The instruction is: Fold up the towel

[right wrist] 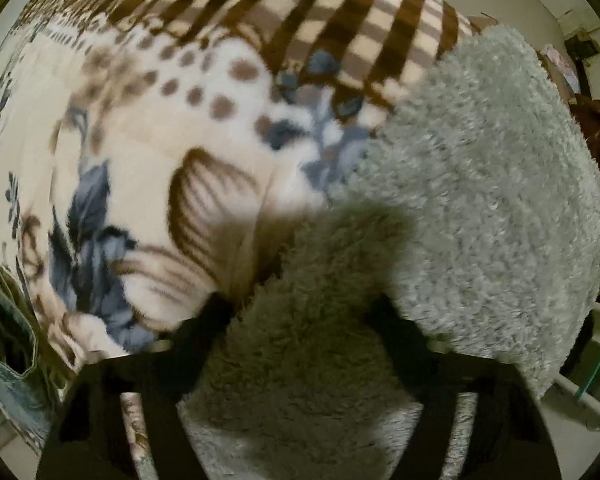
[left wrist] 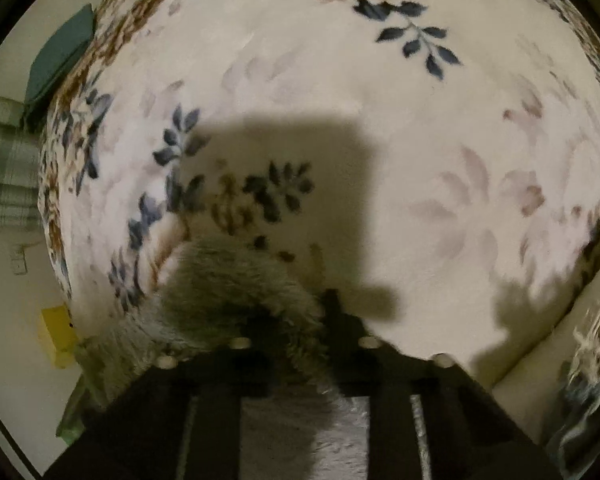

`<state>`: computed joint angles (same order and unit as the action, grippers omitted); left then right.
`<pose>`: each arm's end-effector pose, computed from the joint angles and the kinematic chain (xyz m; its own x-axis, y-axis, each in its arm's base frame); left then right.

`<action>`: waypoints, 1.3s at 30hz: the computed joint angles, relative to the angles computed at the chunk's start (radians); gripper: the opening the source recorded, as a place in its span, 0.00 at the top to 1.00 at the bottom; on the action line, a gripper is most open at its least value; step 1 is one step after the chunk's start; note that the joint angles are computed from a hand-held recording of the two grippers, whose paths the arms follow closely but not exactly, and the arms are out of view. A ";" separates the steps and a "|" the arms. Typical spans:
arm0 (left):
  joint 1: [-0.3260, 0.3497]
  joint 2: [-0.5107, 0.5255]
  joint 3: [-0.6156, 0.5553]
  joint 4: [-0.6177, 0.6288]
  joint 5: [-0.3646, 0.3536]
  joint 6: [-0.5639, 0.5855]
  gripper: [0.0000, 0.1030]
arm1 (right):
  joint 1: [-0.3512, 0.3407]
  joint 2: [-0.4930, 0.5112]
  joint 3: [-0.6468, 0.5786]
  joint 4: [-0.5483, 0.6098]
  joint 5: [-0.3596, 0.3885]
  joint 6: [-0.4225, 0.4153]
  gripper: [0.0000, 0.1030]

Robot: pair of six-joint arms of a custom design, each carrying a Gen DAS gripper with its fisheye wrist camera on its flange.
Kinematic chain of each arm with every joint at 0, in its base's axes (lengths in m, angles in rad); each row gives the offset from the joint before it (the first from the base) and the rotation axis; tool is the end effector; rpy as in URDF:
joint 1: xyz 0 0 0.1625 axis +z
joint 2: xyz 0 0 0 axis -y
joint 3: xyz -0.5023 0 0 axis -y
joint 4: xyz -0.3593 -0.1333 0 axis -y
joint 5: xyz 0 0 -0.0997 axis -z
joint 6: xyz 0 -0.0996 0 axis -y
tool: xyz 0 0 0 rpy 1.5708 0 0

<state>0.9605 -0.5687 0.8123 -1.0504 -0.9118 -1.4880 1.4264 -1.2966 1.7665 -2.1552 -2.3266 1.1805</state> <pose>-0.2932 -0.7583 0.2205 -0.4459 -0.5235 -0.7260 -0.3695 0.8464 -0.3834 -0.0168 -0.5672 0.4227 -0.1375 0.9785 0.1536 0.7099 0.2055 -0.6736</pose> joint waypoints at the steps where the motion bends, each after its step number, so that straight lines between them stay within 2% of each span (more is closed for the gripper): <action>1: -0.009 -0.017 0.029 -0.032 0.007 0.013 0.92 | 0.002 -0.006 0.004 -0.013 -0.008 -0.012 0.56; 3: -0.025 -0.047 0.073 -0.080 0.014 0.035 0.94 | 0.016 -0.022 0.029 -0.057 -0.030 -0.044 0.91; 9: -0.088 -0.152 0.193 -0.208 0.057 0.113 0.96 | 0.094 -0.094 0.102 -0.126 -0.066 -0.094 0.95; 11: -0.111 -0.229 0.298 -0.281 0.064 0.127 0.96 | 0.136 -0.133 0.141 -0.151 -0.081 -0.108 0.95; 14: -0.152 -0.345 0.426 -0.349 0.067 0.136 0.96 | 0.209 -0.201 0.175 -0.112 -0.088 -0.070 0.95; 17: -0.199 -0.444 0.519 -0.355 0.060 0.125 0.96 | 0.323 -0.245 0.147 0.034 -0.106 0.047 0.95; 21: -0.261 -0.561 0.637 -0.297 0.024 0.074 0.96 | 0.464 -0.385 0.209 0.266 -0.109 0.238 0.95; 26: -0.311 -0.677 0.810 -0.222 -0.048 -0.007 0.96 | 0.553 -0.511 0.294 0.491 -0.055 0.431 0.95; 28: -0.309 -0.711 0.905 -0.222 -0.082 -0.031 0.96 | 0.550 -0.562 0.356 0.512 -0.027 0.466 0.95; 31: -0.289 -0.737 1.020 -0.255 -0.112 -0.045 0.96 | 0.502 -0.634 0.460 0.482 0.011 0.444 0.95; 33: -0.276 -0.746 1.084 -0.298 -0.125 -0.038 0.95 | 0.442 -0.672 0.531 0.424 0.020 0.383 0.95; 36: -0.267 -0.742 1.138 -0.318 -0.131 -0.039 0.91 | 0.312 -0.729 0.615 0.323 0.066 0.224 0.93; 37: -0.275 -0.750 1.151 -0.328 -0.128 -0.048 0.91 | 0.275 -0.751 0.633 0.291 0.088 0.174 0.88; 38: -0.287 -0.763 1.159 -0.336 -0.121 -0.052 0.90 | 0.226 -0.787 0.646 0.274 0.125 0.111 0.77; 39: -0.299 -0.771 1.158 -0.332 -0.116 -0.056 0.88 | 0.209 -0.807 0.647 0.270 0.141 0.084 0.65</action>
